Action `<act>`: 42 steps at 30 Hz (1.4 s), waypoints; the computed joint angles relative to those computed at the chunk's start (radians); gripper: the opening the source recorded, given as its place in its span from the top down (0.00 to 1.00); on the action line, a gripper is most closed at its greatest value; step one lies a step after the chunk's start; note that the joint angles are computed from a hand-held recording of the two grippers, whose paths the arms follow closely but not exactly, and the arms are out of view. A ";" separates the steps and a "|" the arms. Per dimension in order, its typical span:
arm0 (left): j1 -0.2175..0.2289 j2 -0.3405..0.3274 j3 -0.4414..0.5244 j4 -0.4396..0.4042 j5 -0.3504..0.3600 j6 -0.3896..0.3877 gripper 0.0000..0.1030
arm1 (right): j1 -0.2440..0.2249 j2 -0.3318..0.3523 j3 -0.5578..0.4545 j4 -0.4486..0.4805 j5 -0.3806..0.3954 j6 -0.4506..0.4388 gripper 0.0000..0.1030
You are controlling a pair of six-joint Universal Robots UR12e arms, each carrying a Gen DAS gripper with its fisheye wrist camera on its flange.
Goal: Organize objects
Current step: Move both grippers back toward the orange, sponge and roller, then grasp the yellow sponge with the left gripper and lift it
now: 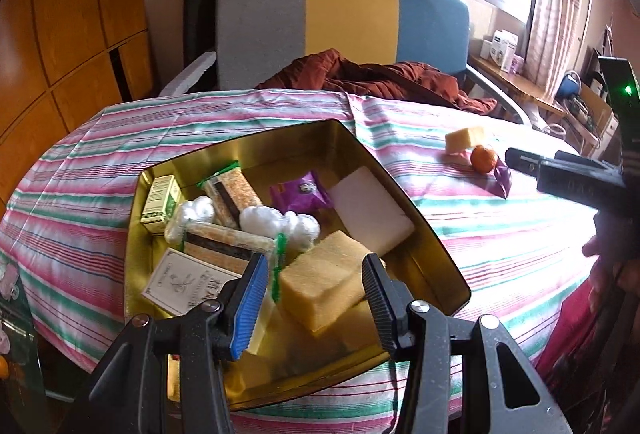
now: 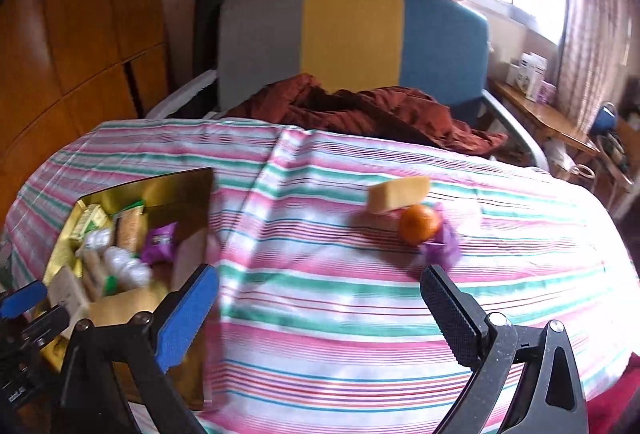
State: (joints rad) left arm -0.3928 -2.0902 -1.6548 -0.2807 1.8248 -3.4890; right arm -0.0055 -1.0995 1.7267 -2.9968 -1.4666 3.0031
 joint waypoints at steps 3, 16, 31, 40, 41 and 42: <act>-0.003 -0.007 0.009 -0.008 -0.010 0.013 0.52 | -0.016 0.003 -0.009 0.014 -0.022 0.005 0.01; -0.010 -0.029 0.046 -0.037 -0.040 0.043 0.52 | -0.094 0.040 -0.102 0.090 -0.101 0.027 0.01; -0.011 -0.096 0.180 -0.113 -0.145 0.078 0.52 | -0.172 0.097 -0.149 0.204 -0.094 0.242 0.01; -0.009 -0.191 0.369 -0.212 -0.274 0.126 0.52 | -0.181 0.096 -0.152 0.243 -0.046 0.261 0.01; -0.008 -0.204 0.394 -0.227 -0.291 0.131 0.52 | -0.181 0.096 -0.153 0.247 -0.042 0.261 0.01; -0.007 -0.219 0.423 -0.242 -0.313 0.135 0.51 | -0.182 0.095 -0.152 0.250 -0.037 0.261 0.01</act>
